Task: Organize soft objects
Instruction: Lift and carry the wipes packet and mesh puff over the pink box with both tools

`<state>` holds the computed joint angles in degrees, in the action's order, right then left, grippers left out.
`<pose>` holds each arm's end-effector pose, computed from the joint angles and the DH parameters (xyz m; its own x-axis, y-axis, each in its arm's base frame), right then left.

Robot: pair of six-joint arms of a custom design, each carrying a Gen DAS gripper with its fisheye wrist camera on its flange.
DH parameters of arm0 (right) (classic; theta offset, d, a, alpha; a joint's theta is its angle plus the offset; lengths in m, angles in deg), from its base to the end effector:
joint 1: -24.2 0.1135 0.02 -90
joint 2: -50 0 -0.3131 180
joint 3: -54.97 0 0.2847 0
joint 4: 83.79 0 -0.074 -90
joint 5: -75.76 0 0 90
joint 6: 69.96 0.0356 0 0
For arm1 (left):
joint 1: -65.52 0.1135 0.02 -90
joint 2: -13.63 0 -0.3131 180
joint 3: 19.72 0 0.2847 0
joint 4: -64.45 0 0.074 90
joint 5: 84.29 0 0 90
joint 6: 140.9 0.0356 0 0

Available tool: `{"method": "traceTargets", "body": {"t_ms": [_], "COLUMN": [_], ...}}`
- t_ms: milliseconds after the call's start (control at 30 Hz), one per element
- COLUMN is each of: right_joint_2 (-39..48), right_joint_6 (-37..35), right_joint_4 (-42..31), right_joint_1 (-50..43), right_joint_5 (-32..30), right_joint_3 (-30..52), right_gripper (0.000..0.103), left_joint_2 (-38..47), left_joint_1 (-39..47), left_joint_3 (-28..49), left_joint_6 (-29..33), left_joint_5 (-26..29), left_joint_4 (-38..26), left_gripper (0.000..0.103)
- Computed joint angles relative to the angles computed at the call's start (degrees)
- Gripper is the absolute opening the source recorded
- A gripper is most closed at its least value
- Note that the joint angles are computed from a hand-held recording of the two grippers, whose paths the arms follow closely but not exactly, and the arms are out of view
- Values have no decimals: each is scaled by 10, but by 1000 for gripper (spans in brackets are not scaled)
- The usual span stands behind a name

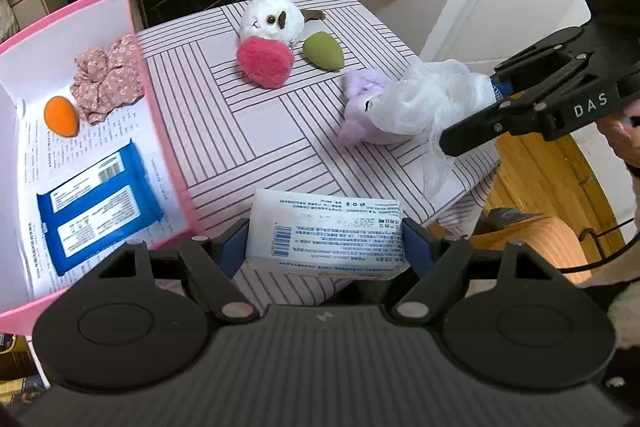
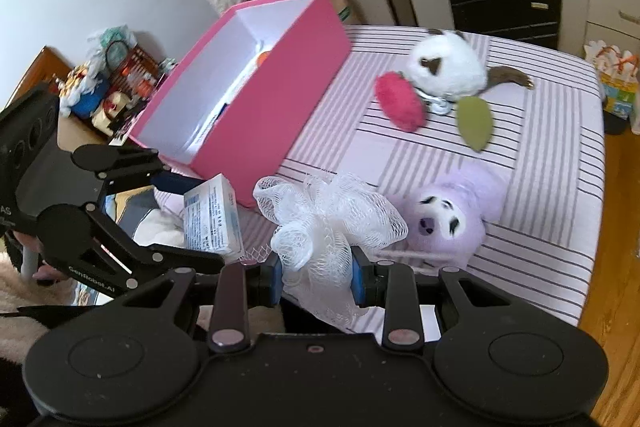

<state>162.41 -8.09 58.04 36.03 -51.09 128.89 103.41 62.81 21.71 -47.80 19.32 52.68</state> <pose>0.3733 0.1000 0.1260 -0.6987 -0.5318 -0.4786 -0.7131 0.5716 0.4058 0.2614 -0.0208 0.1197 -0.8560 0.0931 -0.5085 0.2096 0.9617 -0.1768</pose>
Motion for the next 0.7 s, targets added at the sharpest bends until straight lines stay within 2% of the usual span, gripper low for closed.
{"method": "traceTargets", "body": {"t_ms": [333, 433, 533, 700], "right_joint_2": [-1, -8, -15, -25], "right_joint_6": [38, 56, 71, 94], "right_joint_4": [-28, -22, -19, -9], "right_joint_1": [50, 64, 76, 94], "right_joint_5": [-19, -19, -20, -11], "right_joint_3": [38, 45, 55, 72], "right_gripper": [37, 37, 37, 37], "left_joint_2": [-69, -88, -112, -148], "left_joint_1": [72, 98, 116, 156], "left_joint_3": [-9, -6, -9, -8], "left_joint_6": [49, 67, 79, 107], "left_joint_5": [30, 46, 44, 72], "left_joint_4": [-72, -101, -112, -131], "left_gripper": [78, 78, 78, 78]}}
